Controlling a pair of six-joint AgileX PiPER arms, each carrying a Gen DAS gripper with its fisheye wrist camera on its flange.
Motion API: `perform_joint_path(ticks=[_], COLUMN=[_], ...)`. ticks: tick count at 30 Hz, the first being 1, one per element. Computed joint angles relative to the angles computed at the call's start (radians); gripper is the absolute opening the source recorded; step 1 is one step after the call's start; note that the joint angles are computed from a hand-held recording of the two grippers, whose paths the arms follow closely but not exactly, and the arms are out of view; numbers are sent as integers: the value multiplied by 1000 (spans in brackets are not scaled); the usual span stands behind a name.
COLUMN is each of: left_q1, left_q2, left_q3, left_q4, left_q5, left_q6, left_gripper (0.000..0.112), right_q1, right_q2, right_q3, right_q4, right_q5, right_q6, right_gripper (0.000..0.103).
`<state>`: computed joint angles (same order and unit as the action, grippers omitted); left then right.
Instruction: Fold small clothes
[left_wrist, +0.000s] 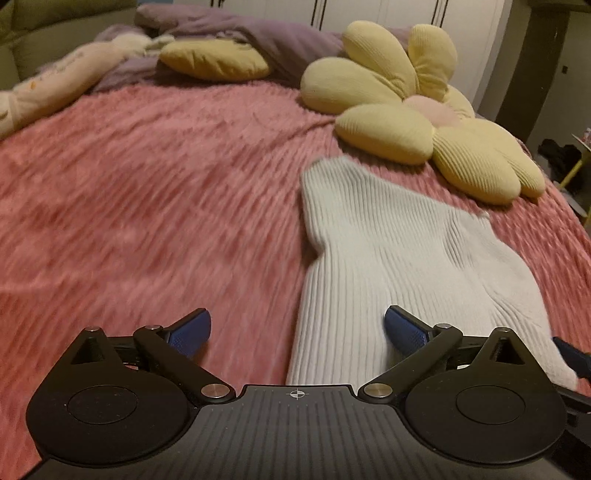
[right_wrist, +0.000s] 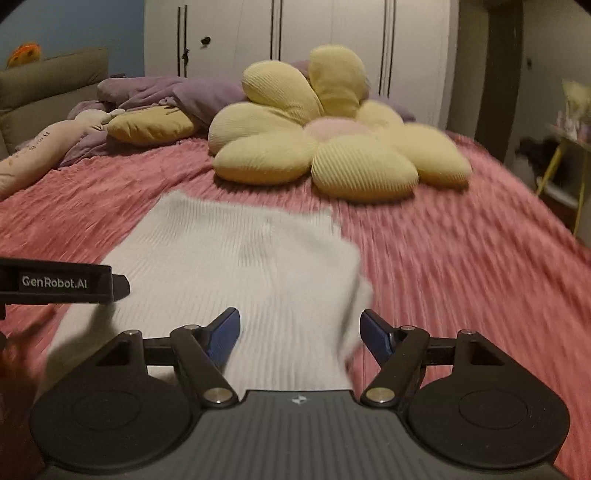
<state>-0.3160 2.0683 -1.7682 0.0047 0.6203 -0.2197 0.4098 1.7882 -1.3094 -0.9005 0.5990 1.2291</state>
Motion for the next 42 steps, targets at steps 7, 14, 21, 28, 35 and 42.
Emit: perform_joint_path(ticks=[7, 14, 21, 28, 35, 42], left_q1=[4, 6, -14, 0, -2, -13], left_q2=[-4, -122, -153, -157, -178, -268], left_q3=[22, 108, 156, 224, 223, 239], left_q4=[-19, 9, 43, 19, 26, 73], left_q5=[-1, 74, 151, 73, 113, 276], left_q6=[95, 90, 59, 77, 91, 14], left_gripper=[103, 103, 103, 103, 103, 103], right_q1=[-11, 69, 189, 132, 113, 163], right_q2=[-11, -22, -121, -116, -104, -109], right_q3=[34, -24, 91, 124, 104, -46], right_q4=[23, -2, -46, 58, 121, 323], right_q5=[29, 192, 175, 100, 117, 473], right_q6=[-65, -165, -90, -122, -191, -334], right_gripper=[87, 88, 62, 50, 62, 99])
